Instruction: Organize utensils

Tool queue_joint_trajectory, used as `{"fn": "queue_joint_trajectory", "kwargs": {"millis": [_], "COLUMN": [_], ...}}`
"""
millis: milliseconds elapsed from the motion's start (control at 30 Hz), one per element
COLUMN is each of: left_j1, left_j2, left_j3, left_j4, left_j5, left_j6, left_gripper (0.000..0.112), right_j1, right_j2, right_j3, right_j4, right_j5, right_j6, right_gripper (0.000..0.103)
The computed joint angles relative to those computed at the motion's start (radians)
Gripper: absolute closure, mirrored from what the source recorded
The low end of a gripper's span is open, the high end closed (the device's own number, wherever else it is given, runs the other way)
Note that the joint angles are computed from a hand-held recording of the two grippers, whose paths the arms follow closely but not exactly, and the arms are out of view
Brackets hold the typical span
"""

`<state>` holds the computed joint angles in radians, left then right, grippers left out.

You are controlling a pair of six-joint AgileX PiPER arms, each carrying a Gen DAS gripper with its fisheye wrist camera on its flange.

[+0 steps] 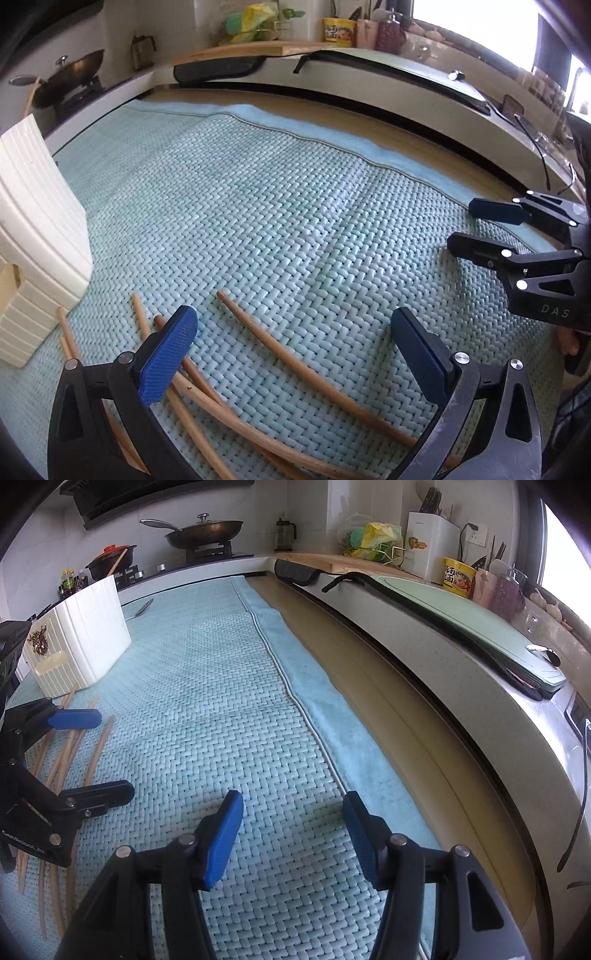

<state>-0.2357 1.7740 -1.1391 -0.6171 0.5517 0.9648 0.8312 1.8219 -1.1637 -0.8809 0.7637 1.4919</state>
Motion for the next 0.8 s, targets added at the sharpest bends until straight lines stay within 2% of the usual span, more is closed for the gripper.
{"fn": "queue_joint_trajectory", "kwargs": {"millis": [700, 800], "left_j1": [0.0, -0.001], "left_j2": [-0.001, -0.001], "left_j3": [0.003, 0.002], "left_j4": [-0.001, 0.0], "left_j5": [-0.003, -0.003], "left_j6": [0.0, -0.002], "left_gripper": [0.01, 0.01], "right_j1": [-0.002, -0.006], "right_j2": [-0.011, -0.014], "right_j3": [0.021, 0.025], "right_j4": [-0.019, -0.013], "right_j5": [-0.018, -0.041], "right_j6": [0.019, -0.001], "right_gripper": [0.046, 0.038]}}
